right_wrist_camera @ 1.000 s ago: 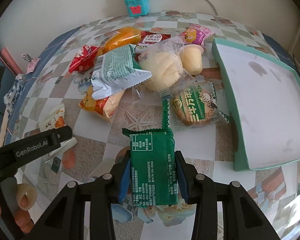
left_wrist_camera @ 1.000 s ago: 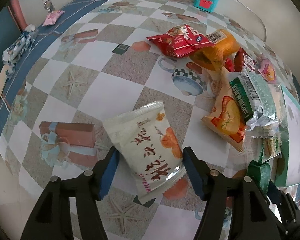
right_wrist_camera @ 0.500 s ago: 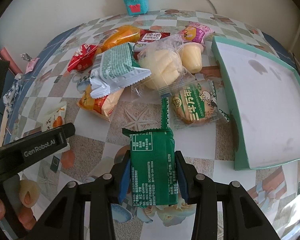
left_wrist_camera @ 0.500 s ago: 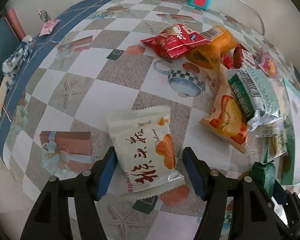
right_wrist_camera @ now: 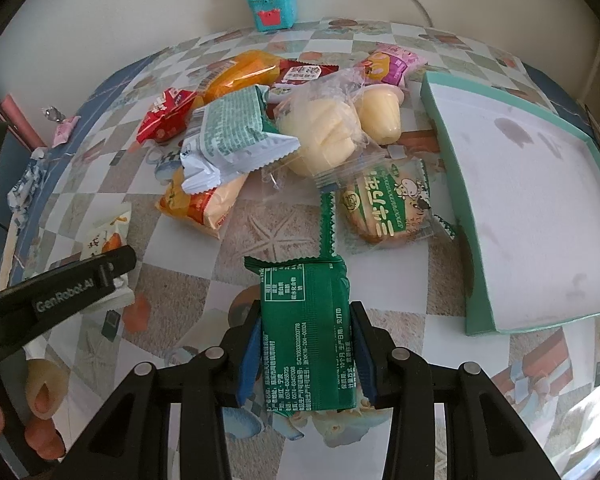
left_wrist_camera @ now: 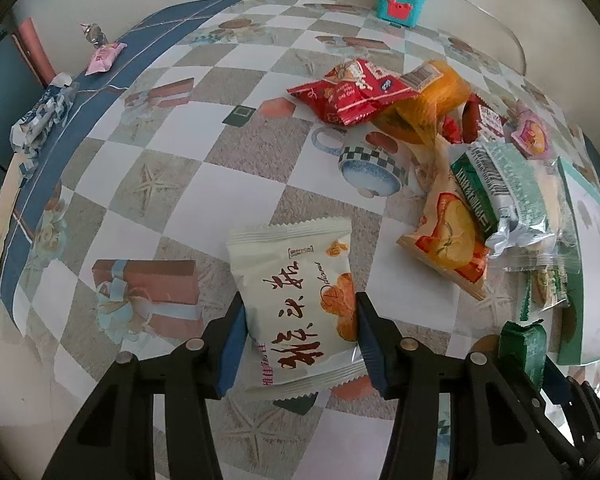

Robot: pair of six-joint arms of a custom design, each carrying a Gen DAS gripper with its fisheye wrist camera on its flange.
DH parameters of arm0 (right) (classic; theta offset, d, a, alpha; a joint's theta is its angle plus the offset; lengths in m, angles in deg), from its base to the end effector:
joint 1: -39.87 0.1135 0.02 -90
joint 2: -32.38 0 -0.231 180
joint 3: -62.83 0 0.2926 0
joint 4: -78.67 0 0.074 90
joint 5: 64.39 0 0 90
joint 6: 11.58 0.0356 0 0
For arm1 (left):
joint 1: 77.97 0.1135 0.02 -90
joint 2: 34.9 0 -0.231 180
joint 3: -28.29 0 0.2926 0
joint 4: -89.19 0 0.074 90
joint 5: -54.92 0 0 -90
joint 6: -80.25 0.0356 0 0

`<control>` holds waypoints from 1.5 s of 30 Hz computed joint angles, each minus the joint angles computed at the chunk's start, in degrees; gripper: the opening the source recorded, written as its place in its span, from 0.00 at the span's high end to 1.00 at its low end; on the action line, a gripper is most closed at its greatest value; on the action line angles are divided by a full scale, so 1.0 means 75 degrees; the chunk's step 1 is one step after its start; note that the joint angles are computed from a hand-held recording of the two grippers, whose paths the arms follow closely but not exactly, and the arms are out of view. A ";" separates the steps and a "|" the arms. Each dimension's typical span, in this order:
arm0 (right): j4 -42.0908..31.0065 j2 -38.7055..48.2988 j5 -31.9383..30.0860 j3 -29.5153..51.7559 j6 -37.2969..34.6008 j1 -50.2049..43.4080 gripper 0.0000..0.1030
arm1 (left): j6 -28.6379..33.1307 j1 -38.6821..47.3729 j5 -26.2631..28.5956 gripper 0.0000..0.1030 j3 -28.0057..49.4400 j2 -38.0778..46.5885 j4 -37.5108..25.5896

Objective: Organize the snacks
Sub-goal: 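Lift both held snacks and carry them over the white tray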

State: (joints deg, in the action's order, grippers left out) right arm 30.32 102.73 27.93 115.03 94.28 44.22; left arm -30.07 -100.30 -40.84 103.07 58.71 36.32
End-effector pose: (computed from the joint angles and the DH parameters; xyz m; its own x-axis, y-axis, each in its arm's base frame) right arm 0.2634 0.0186 0.1394 -0.8959 0.2057 -0.3937 0.1925 0.9786 0.0733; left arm 0.3213 -0.1281 0.1457 -0.9447 0.0145 -0.3275 0.0222 0.9996 -0.0197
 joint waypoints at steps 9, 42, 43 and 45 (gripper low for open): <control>-0.0120 -0.0634 -0.0192 -0.0308 -0.0026 -0.0277 0.58 | -0.0153 0.0085 0.0157 0.48 0.0230 -0.0249 -0.0326; 0.0121 0.0643 -0.0538 0.2171 0.0152 -0.3717 0.58 | -0.1092 -0.1939 0.0424 0.48 0.5956 0.3148 -0.1375; 0.0162 0.0776 -0.0560 0.2228 0.0136 -0.3915 0.58 | -0.1090 -0.1981 0.0431 0.48 0.6079 0.3257 -0.1381; 0.0212 0.0952 -0.0571 0.2304 0.0107 -0.4210 0.58 | -0.1091 -0.2134 0.0455 0.48 0.6518 0.3621 -0.1426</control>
